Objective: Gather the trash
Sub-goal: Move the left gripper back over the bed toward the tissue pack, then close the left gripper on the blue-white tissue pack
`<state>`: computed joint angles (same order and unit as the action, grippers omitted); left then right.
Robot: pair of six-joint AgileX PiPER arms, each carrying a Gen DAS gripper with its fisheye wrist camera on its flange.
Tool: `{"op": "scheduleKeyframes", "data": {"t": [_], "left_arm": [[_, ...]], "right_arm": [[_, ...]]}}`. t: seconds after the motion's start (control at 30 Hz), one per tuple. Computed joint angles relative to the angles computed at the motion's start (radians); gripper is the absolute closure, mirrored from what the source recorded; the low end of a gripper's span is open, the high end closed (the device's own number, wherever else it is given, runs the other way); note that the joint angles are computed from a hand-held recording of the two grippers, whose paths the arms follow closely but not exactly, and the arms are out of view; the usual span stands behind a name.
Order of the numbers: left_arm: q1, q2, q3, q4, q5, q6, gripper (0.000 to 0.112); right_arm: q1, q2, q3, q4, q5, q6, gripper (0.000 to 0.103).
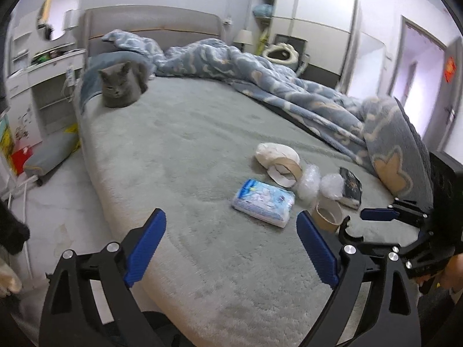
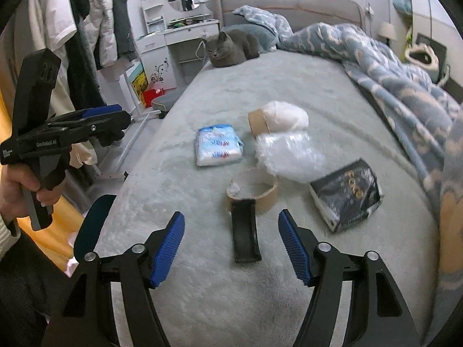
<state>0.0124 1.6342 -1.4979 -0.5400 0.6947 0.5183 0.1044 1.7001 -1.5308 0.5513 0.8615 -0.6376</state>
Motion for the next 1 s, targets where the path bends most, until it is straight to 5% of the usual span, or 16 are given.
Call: {"op": "scheduleKeyframes", "data": {"t": [0.5, 0.67, 1.0], "left_arm": [[-0.036, 0.193, -0.174, -0.015, 0.108, 0.148, 0.019], [-0.037, 0.244, -0.244, -0.046, 0.142, 0.149, 0.019], [-0.059, 0.332, -0.353, -0.024, 0.193, 0.124, 0.019]], "right_arm": [[-0.020, 0.067, -0.034, 0.061, 0.032, -0.036, 0.061], [-0.022, 0.109, -0.082, 0.050, 0.075, -0.034, 0.076], [-0.038, 0.142, -0.152, 0.079, 0.147, -0.080, 0.081]]}}
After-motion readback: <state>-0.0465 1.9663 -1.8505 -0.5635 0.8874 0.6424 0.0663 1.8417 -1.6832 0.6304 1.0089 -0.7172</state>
